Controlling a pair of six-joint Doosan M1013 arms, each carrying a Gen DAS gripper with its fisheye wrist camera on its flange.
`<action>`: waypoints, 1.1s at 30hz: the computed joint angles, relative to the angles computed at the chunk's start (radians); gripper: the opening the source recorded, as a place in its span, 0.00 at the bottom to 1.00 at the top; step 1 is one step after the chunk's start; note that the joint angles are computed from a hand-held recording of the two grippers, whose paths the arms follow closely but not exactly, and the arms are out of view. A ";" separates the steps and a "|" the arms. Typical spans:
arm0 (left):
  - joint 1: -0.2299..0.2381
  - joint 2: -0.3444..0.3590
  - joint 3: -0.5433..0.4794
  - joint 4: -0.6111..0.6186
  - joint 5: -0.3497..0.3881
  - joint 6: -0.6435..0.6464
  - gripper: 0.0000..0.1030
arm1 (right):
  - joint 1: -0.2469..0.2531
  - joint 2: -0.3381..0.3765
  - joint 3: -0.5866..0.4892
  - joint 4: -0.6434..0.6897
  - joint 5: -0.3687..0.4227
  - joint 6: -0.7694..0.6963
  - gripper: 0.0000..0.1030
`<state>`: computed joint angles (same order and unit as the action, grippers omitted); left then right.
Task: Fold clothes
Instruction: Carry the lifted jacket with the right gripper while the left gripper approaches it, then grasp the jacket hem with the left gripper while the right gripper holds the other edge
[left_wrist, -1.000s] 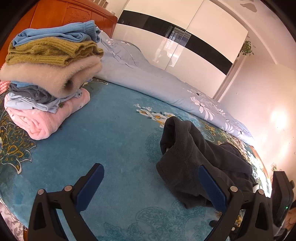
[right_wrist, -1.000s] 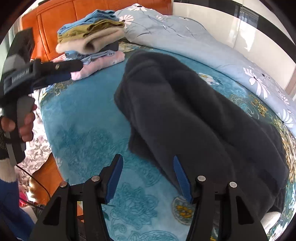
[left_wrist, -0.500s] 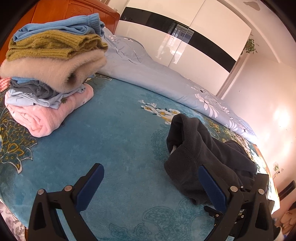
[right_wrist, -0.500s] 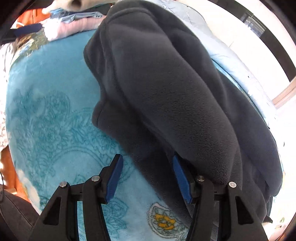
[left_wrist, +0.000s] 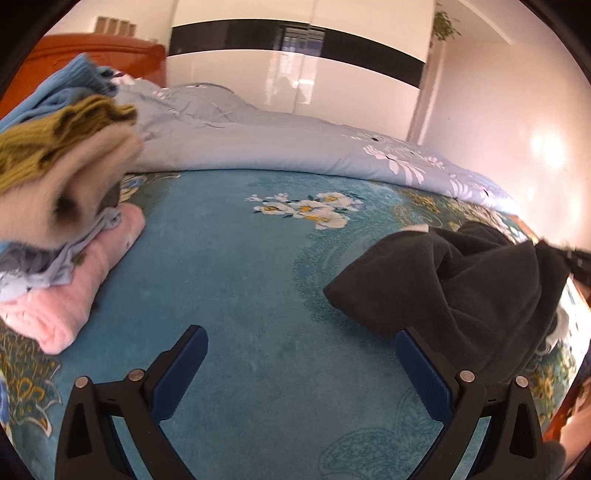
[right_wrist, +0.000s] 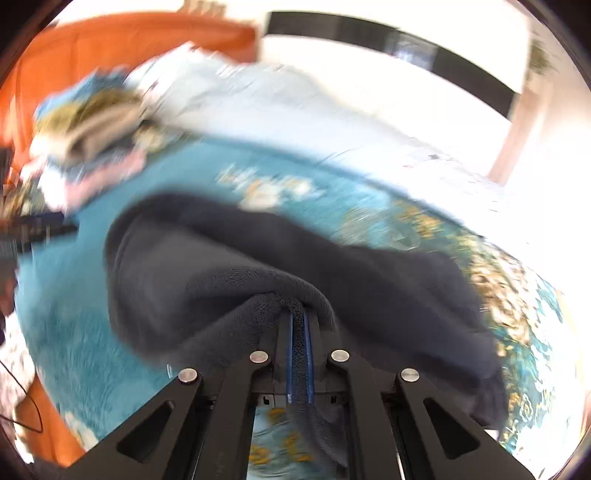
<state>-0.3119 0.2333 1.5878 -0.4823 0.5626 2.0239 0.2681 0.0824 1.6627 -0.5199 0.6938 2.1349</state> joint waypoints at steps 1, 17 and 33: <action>-0.010 0.006 -0.003 0.003 0.005 0.040 1.00 | -0.020 -0.009 0.000 0.002 -0.017 0.029 0.05; -0.153 0.082 -0.066 0.305 -0.127 0.182 0.97 | -0.158 -0.059 0.004 0.107 -0.093 -0.006 0.05; -0.127 0.203 -0.318 0.150 0.089 -0.025 0.16 | -0.233 -0.028 0.016 0.359 -0.061 -0.238 0.06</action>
<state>-0.4385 0.4364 1.2699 -0.3325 0.6516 1.9986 0.0348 0.0540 1.6783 -0.1613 0.6330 1.8967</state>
